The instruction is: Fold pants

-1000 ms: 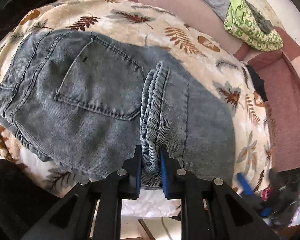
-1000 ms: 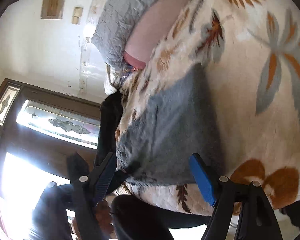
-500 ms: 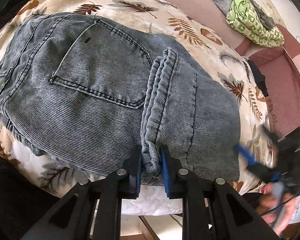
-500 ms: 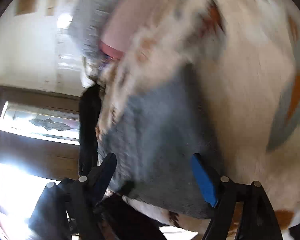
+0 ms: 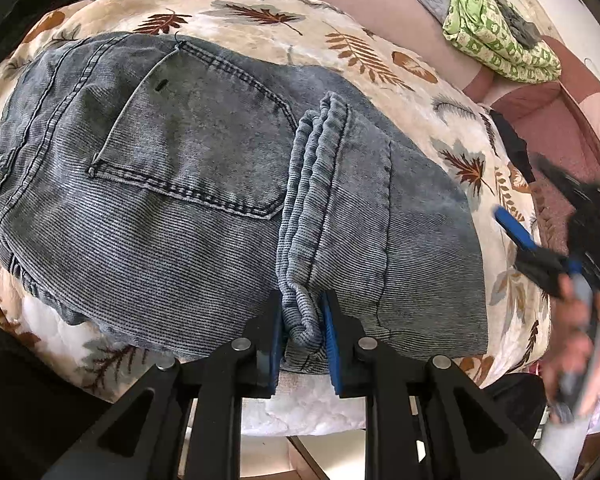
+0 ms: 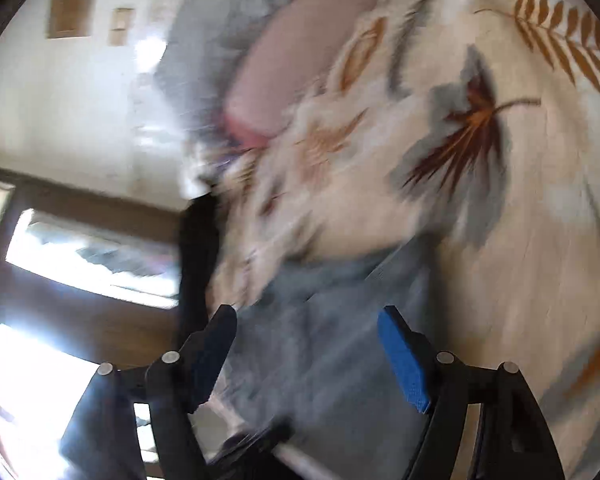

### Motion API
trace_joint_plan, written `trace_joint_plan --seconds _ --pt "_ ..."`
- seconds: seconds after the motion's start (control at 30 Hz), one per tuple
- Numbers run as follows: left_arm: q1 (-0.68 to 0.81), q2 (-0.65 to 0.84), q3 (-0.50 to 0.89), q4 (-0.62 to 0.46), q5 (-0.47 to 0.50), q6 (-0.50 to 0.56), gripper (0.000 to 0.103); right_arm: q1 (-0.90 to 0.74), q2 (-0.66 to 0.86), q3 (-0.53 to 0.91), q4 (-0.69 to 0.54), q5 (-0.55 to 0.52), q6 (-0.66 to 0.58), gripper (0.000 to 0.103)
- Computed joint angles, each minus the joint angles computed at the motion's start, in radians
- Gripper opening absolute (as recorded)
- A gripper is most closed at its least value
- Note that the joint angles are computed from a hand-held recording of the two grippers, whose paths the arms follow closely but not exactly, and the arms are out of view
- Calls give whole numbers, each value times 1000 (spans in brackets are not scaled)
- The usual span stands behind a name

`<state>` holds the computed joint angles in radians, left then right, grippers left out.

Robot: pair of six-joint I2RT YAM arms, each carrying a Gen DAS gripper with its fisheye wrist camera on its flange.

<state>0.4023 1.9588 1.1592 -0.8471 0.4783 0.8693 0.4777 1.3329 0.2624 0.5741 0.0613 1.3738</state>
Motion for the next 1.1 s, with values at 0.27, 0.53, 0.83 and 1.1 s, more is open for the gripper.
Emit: trace_joint_plan --seconds 0.27,0.53,0.83,1.1 --pt "-7 -4 17 -30 -5 33 24 309 317 -97 322 139 240 51" --pt "14 -172 -34 -91 158 156 55 346 186 -32 58 148 170 65" --pt "-125 -239 -304 291 -38 154 54 97 -167 19 -281 16 15 65" --pt "-96 -213 -284 278 -18 186 54 -187 423 48 242 -283 44 56"
